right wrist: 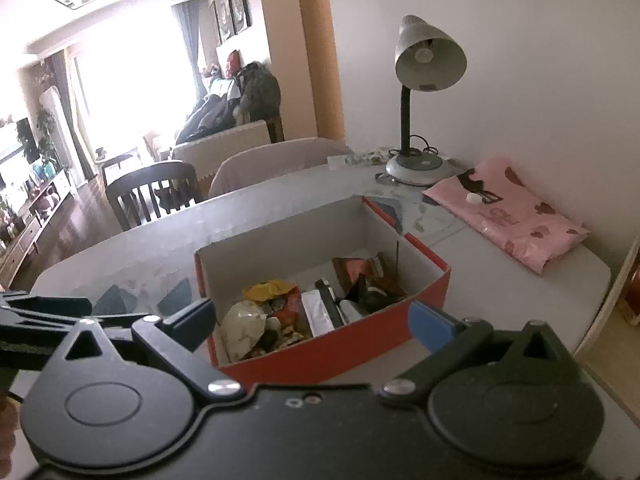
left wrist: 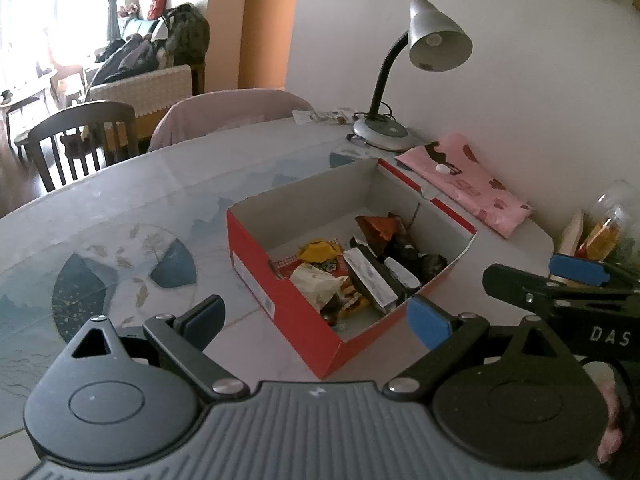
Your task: Organize snacks
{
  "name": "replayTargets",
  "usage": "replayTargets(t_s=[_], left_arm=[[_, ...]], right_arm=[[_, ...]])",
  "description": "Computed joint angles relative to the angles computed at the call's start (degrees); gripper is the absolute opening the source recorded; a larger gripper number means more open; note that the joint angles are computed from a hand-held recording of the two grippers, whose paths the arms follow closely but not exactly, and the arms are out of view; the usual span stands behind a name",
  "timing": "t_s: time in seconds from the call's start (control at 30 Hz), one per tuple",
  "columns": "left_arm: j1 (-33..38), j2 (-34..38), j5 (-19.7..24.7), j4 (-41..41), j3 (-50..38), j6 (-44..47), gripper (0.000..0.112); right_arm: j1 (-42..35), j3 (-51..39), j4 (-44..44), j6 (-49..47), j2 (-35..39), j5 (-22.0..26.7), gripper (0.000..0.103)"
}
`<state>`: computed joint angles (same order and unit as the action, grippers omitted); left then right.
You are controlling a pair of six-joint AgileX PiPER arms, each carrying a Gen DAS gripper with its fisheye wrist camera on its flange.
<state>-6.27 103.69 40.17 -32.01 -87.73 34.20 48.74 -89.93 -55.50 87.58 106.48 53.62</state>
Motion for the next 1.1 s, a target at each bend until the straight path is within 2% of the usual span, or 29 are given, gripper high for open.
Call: replayTargets(t_s=[0.37, 1.1], left_arm=[[-0.8, -2.5, -3.8, 0.5, 3.2, -1.6, 0.098], [0.0, -2.3, -4.4, 1.1, 3.4, -4.1, 0.098]], right_arm=[[3.3, -0.9, -5.4, 3.7, 1.0, 4.7, 0.103], [2.2, -0.1, -4.2, 4.5, 0.5, 2.4, 0.103]])
